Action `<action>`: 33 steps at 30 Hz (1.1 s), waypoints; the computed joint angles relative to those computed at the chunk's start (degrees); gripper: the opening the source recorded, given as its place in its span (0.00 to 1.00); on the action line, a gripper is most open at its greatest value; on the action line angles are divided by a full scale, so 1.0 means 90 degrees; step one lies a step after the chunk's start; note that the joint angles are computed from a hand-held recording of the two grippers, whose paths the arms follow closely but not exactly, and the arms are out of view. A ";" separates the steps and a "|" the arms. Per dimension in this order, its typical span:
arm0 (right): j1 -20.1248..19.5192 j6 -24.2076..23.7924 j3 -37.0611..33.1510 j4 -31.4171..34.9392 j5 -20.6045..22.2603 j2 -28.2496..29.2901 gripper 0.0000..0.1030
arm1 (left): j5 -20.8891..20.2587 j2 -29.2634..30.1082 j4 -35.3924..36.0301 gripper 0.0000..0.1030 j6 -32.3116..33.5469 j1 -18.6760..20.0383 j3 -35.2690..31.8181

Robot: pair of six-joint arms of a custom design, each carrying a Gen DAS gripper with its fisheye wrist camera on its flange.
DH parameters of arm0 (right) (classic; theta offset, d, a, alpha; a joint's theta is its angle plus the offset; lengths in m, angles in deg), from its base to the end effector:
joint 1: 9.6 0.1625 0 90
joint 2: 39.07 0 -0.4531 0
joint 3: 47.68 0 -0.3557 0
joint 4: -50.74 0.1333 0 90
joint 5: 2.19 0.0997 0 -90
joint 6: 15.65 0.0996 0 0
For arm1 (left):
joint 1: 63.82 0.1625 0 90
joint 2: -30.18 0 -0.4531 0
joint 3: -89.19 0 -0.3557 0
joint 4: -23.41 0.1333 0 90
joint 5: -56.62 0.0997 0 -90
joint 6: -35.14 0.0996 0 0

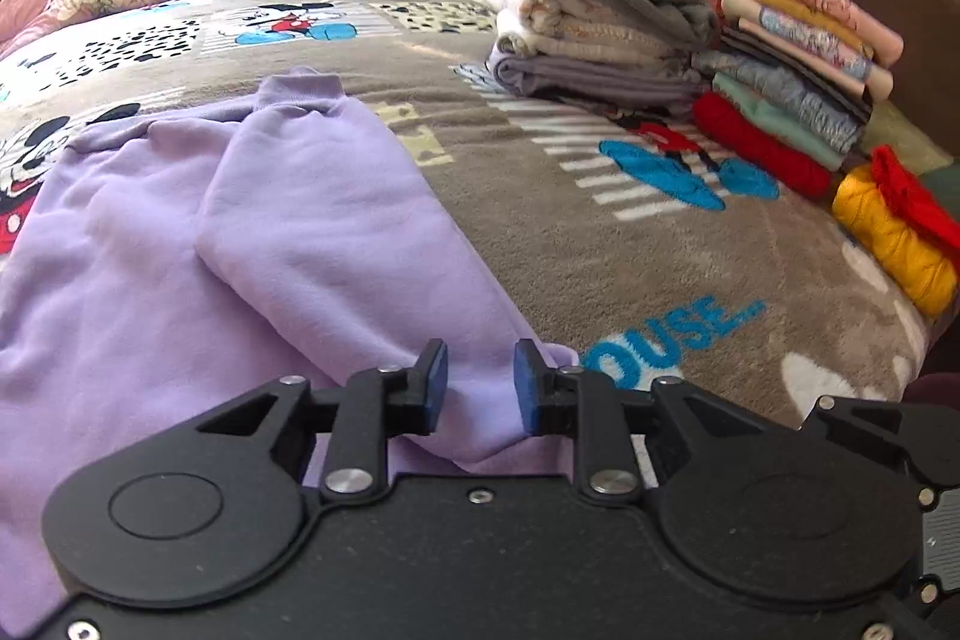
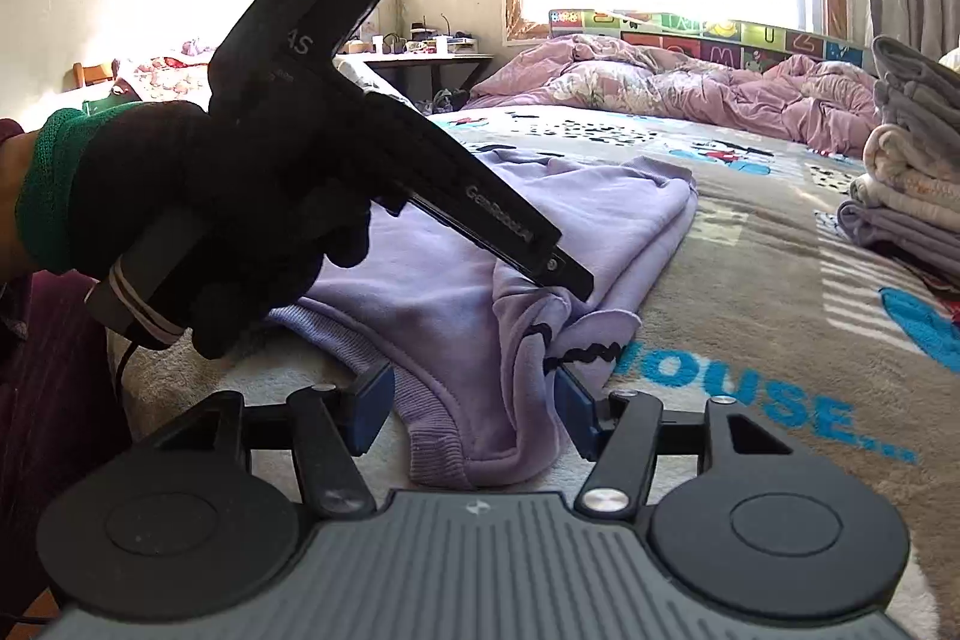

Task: Fold clothes
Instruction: 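Grasp the other sleeve cuff with the left gripper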

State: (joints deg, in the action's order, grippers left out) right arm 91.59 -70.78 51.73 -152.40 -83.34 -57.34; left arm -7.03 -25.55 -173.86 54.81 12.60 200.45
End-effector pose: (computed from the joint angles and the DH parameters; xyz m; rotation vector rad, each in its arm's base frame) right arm 0.2665 -0.5811 -0.0775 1.6669 -2.4316 0.8691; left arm 0.0344 -0.6135 0.2667 0.4280 2.3912 -1.1388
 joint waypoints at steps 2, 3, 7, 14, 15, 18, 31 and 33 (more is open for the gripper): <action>0.0028 -0.0155 0.0082 -0.0461 -0.0038 0.0055 0.58 | -0.0248 -0.0295 -0.0427 0.39 -0.0322 0.0066 0.0316; 0.0063 -0.0313 0.0110 -0.0868 -0.0085 0.0150 0.59 | -0.0326 -0.0445 -0.0653 0.40 -0.0456 0.0093 0.0479; 0.0277 -0.1088 -0.0099 -0.1182 -0.0051 0.0399 0.59 | -0.0391 -0.1028 -0.1696 0.44 -0.1236 0.0344 0.1071; 0.0745 -0.1055 -0.1313 -0.0045 -0.0727 0.0805 0.60 | -0.0776 -0.1508 -0.2453 0.44 -0.2195 0.0959 0.1506; 0.0782 -0.0864 -0.1523 0.0236 -0.0980 0.0862 0.60 | -0.0849 -0.1538 -0.2440 0.44 -0.2233 0.1017 0.1525; 0.0673 -0.0155 -0.1839 0.0974 -0.1273 0.0945 0.61 | -0.0877 -0.1603 -0.2435 0.44 -0.2176 0.1108 0.1535; 0.0556 0.0616 -0.1492 0.0601 -0.0885 0.0798 0.62 | 0.1456 -0.1660 -0.2965 0.49 -0.2737 0.1193 0.1413; 0.0546 0.0723 -0.1165 0.0075 -0.0656 0.0710 0.62 | 0.1859 -0.1610 -0.3195 0.49 -0.2809 0.1193 0.1388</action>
